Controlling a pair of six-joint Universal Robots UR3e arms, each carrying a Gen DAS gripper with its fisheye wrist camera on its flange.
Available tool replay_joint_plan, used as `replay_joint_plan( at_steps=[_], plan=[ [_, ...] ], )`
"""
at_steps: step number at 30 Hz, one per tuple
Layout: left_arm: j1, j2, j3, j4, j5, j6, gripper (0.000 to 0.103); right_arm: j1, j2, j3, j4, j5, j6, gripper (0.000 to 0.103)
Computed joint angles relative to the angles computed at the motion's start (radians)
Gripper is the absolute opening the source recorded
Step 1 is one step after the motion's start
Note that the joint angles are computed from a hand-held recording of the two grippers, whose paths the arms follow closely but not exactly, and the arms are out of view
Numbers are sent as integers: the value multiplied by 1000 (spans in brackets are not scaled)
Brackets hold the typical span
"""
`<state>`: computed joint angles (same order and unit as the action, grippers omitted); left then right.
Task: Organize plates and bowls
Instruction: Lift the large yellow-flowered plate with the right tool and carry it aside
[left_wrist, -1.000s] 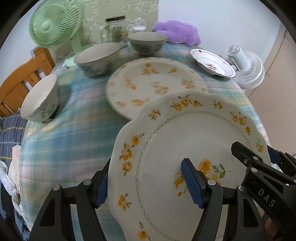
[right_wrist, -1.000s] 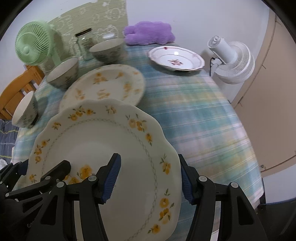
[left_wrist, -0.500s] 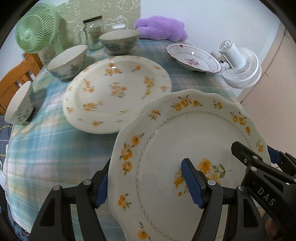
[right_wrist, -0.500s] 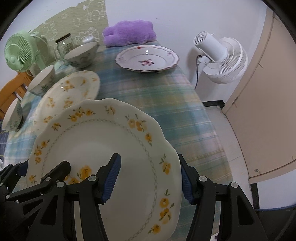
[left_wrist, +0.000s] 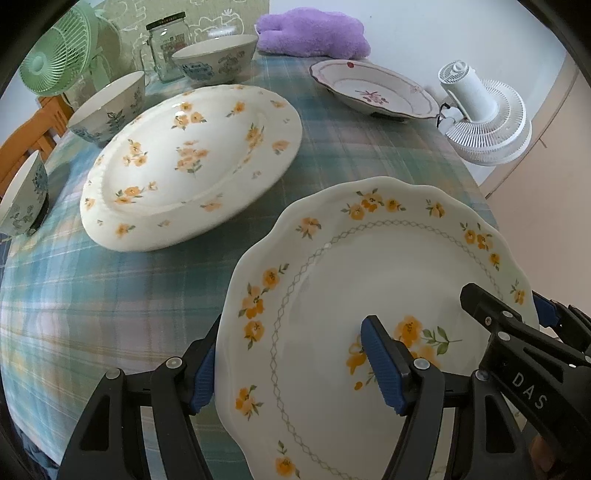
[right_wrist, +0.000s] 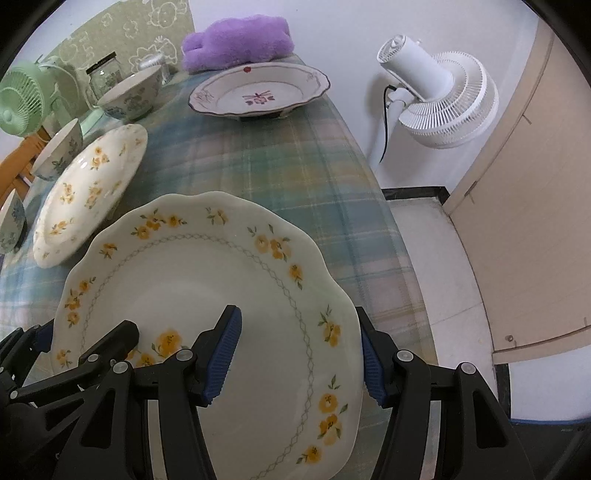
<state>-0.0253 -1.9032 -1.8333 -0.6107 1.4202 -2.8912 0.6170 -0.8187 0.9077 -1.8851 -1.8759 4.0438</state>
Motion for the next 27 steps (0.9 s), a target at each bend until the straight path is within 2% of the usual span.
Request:
replay_joint_plan(
  at_steps=[5, 11, 16, 18, 22, 27],
  plan=[
    [-21, -12, 1, 21, 20, -39, 72, -14, -24, 70, -47, 18, -18, 63],
    [-22, -12, -11, 45, 25, -59, 74, -8, -19, 76, -64, 6, -26, 64],
    [-24, -23, 25, -2, 19, -61, 77, -21, -51, 105, -68, 35, -8, 65],
    [-15, -5, 23, -17, 13, -49, 79, -9, -45, 64, -22, 12, 3, 69],
    [26, 45, 6, -42, -11, -21, 90, 16, -28, -29, 70, -32, 36, 74],
    [109, 121, -25, -81, -71, 52, 94, 54, 21, -175, 162, -70, 87, 80]
  ],
)
